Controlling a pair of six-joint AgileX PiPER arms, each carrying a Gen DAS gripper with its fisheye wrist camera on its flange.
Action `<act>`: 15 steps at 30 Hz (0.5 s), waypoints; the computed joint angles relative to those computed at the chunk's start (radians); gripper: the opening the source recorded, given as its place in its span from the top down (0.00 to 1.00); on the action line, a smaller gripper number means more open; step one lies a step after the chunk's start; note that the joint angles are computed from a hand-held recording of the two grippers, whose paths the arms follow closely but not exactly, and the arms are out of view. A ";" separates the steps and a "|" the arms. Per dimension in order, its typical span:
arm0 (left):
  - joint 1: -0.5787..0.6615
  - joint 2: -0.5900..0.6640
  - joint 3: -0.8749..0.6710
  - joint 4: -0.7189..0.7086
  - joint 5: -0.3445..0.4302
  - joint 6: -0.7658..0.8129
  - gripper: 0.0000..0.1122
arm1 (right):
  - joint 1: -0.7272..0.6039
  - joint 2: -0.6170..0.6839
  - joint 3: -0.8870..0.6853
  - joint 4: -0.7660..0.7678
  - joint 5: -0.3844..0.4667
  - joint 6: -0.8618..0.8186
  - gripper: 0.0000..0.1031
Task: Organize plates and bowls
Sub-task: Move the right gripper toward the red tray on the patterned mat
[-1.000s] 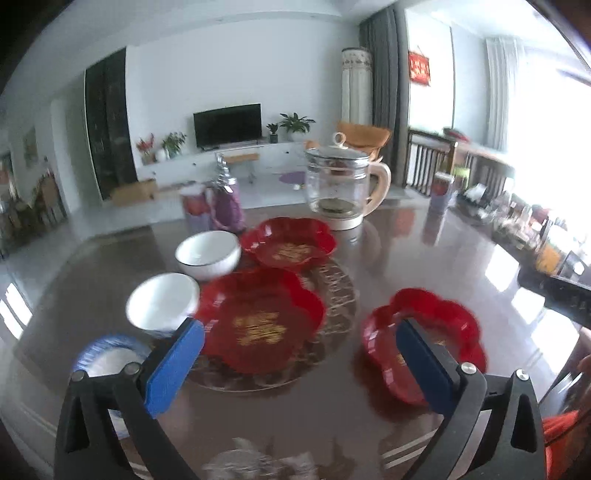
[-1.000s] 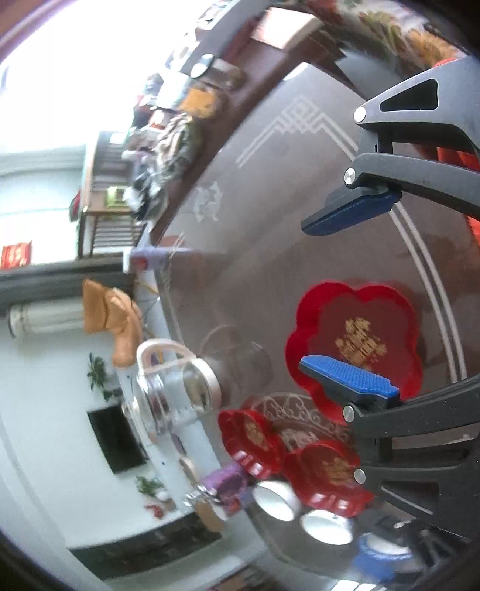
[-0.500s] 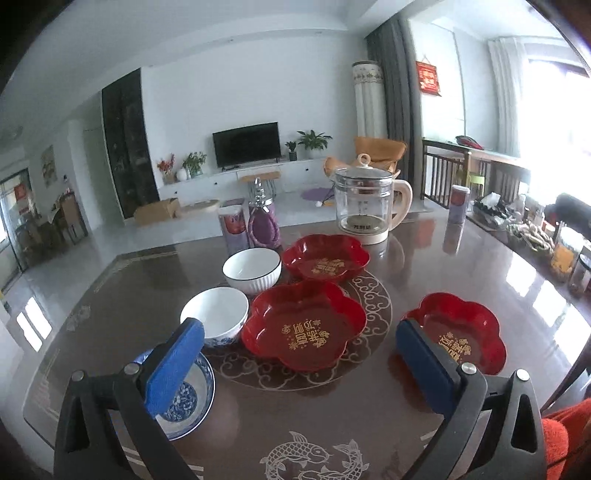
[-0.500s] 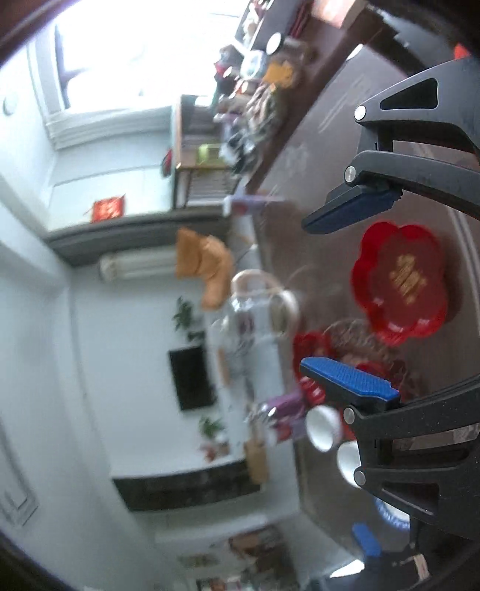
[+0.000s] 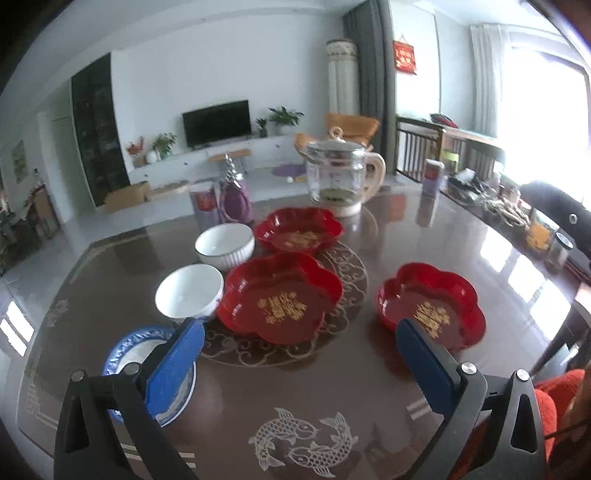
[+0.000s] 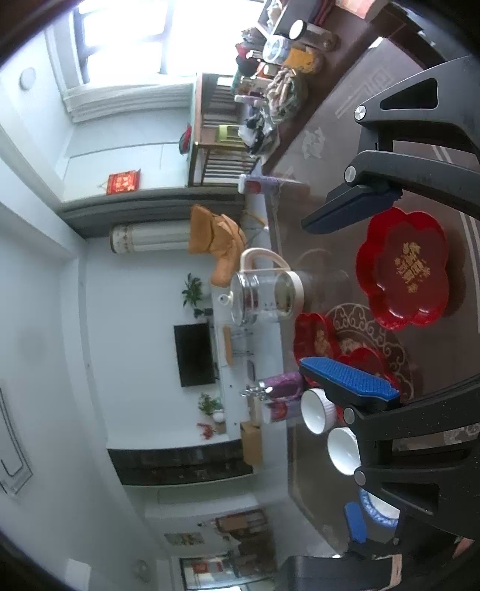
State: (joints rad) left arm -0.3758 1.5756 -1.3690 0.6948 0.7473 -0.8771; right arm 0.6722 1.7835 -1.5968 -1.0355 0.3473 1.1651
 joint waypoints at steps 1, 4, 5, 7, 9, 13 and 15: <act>0.002 -0.001 0.003 -0.006 -0.003 0.001 0.09 | -0.001 0.001 0.001 0.015 -0.003 -0.012 0.30; 0.014 0.006 0.002 -0.066 0.006 0.041 0.09 | -0.004 0.004 0.005 0.044 -0.006 -0.034 0.30; 0.018 0.011 -0.003 -0.085 0.017 0.062 0.09 | -0.005 0.006 0.003 0.065 -0.007 -0.054 0.30; 0.014 0.029 -0.020 -0.081 0.061 0.084 0.09 | -0.004 0.006 0.004 0.077 -0.003 -0.064 0.30; 0.013 0.038 -0.024 -0.064 0.085 0.087 0.09 | -0.003 0.007 0.006 0.086 -0.002 -0.072 0.30; 0.061 0.030 -0.022 -0.112 0.084 0.090 0.09 | -0.003 0.016 -0.005 0.151 -0.003 -0.135 0.30; 0.081 0.027 -0.021 -0.137 0.078 0.103 0.09 | -0.001 0.019 -0.006 0.168 -0.003 -0.152 0.30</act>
State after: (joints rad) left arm -0.2950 1.6028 -1.3900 0.5577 0.8257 -0.7737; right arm 0.6713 1.8026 -1.6027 -0.8673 0.3440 1.0135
